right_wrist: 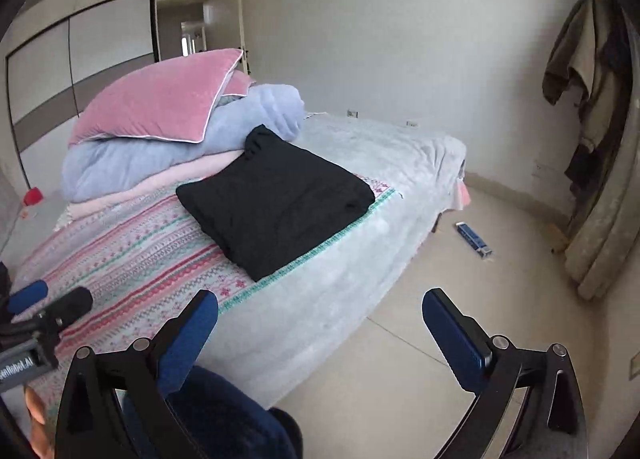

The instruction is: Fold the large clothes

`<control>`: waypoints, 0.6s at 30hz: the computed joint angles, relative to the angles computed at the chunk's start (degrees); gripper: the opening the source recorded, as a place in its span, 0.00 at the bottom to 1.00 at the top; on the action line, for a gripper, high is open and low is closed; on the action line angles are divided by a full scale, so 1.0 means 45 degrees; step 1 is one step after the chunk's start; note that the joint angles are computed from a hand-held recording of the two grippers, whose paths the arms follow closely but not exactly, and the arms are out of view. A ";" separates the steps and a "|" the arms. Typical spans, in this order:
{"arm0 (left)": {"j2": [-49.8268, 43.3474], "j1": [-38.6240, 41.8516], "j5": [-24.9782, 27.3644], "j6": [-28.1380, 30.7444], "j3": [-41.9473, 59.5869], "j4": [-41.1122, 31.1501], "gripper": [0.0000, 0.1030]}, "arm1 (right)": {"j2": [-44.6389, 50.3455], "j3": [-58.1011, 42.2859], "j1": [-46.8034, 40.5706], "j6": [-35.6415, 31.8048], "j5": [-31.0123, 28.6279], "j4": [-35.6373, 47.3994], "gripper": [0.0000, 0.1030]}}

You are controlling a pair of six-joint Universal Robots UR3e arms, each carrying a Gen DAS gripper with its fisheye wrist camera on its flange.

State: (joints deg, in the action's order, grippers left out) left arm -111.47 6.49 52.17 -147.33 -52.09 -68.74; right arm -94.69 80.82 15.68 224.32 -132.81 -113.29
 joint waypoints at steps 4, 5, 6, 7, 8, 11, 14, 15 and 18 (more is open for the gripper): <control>0.0413 0.0163 -0.0261 -0.0171 -0.0669 0.0784 0.99 | 0.0459 -0.0712 0.0689 0.0806 -0.0682 0.1143 1.00; 0.0442 0.0222 -0.0404 -0.0074 -0.0658 0.0651 0.99 | 0.0683 -0.1039 0.0864 0.1050 -0.0893 0.1593 1.00; 0.0420 0.0259 -0.0479 -0.0009 -0.0617 0.0541 0.99 | 0.0777 -0.1188 0.0959 0.1126 -0.0961 0.1761 1.00; 0.0371 0.0299 -0.0522 0.0031 -0.0524 0.0401 0.99 | 0.0917 -0.1354 0.1027 0.1183 -0.0978 0.1851 1.00; 0.0320 0.0329 -0.0504 0.0002 -0.0459 0.0376 0.99 | 0.1027 -0.1471 0.1096 0.1265 -0.0999 0.1906 1.00; 0.0037 0.0365 -0.0300 -0.0253 -0.0161 0.0435 0.99 | 0.1652 -0.1979 0.1241 0.1336 -0.0969 0.1977 1.00; -0.0143 0.0496 -0.0312 -0.0278 0.0057 0.0173 0.99 | 0.2328 -0.2652 0.1356 0.1529 -0.1141 0.2392 1.00; -0.0129 0.0521 -0.0266 -0.0254 -0.0026 0.0235 0.99 | 0.2481 -0.2841 0.1375 0.1639 -0.1201 0.2533 1.00; -0.0232 0.0577 0.0054 -0.0387 -0.0095 0.0409 0.99 | 0.2956 -0.3404 0.1406 0.1985 -0.1472 0.2891 1.00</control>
